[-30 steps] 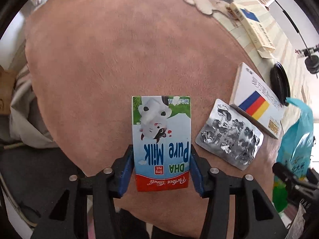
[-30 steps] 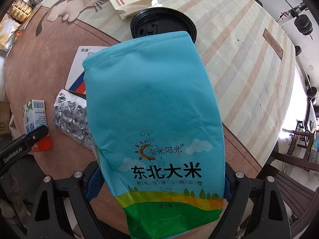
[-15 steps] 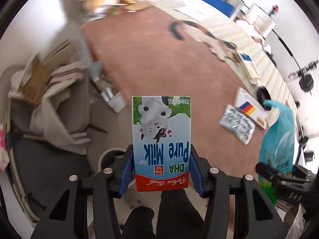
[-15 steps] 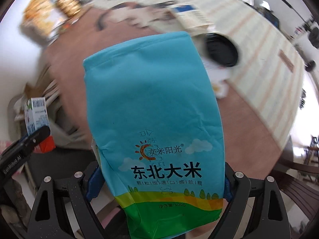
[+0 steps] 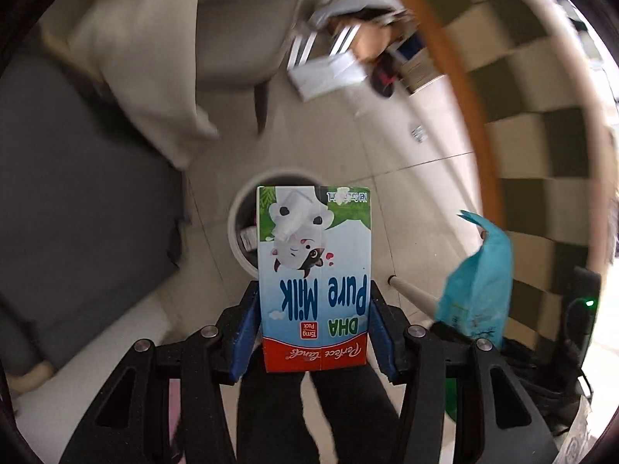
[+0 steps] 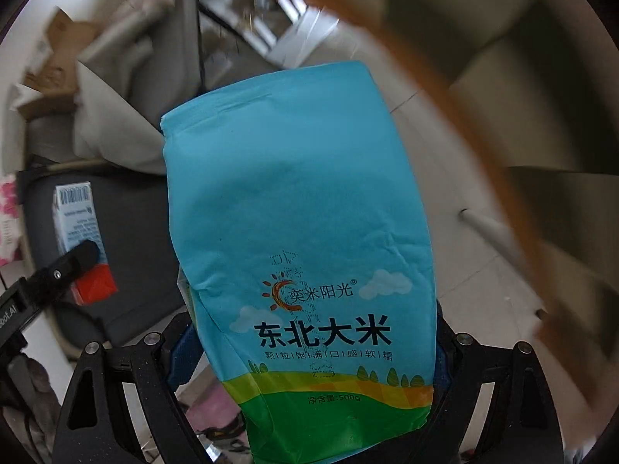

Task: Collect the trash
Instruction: 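Carry carton and rice bag to the white bin and open both tools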

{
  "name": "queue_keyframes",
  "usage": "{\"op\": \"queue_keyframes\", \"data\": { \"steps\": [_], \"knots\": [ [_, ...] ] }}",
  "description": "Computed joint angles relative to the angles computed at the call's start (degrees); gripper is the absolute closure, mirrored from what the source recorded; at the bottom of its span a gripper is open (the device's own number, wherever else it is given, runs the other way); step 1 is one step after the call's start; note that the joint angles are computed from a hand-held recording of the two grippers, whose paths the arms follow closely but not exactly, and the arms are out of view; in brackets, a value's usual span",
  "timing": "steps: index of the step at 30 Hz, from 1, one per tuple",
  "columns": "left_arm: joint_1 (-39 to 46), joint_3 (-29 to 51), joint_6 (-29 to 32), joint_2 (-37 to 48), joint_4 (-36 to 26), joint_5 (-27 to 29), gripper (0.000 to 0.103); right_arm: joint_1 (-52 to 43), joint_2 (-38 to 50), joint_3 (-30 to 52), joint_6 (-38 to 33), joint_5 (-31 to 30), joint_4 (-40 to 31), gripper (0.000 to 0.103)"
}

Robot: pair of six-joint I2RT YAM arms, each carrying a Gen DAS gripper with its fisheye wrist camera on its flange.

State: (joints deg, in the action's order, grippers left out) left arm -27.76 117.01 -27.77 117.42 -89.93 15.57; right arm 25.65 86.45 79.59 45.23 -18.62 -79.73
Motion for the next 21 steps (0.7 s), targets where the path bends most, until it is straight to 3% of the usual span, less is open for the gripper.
{"op": "queue_keyframes", "data": {
  "steps": [2,5,9,11,13,17,21],
  "knots": [
    [2.0,-11.5,0.6,-0.2,9.6,3.2,0.054,1.4,2.9,-8.2,0.5,-1.3,10.1,0.011],
    [3.7,-21.8,1.4,3.2,21.9,4.6,0.051,2.5,10.8,-17.7,1.6,-4.6,26.1,0.011],
    [5.4,-29.7,2.1,8.2,34.1,3.7,0.008,3.3,24.5,-22.6,0.3,-7.4,43.2,0.008],
    [5.8,-30.3,2.7,11.4,36.7,2.9,0.007,4.0,32.4,-22.1,-1.0,-8.7,49.7,0.006],
    [6.2,-32.3,2.8,12.4,39.4,0.8,0.006,5.3,39.3,-19.0,-1.6,-8.3,52.2,0.001],
    [6.6,-39.1,1.9,7.9,43.0,-3.3,0.006,6.8,41.5,-19.6,0.0,-7.9,56.7,0.0],
    [5.5,-41.2,1.7,5.4,42.1,-9.1,0.006,9.2,39.6,-17.4,0.7,-3.9,52.7,0.0]
  ]
}}
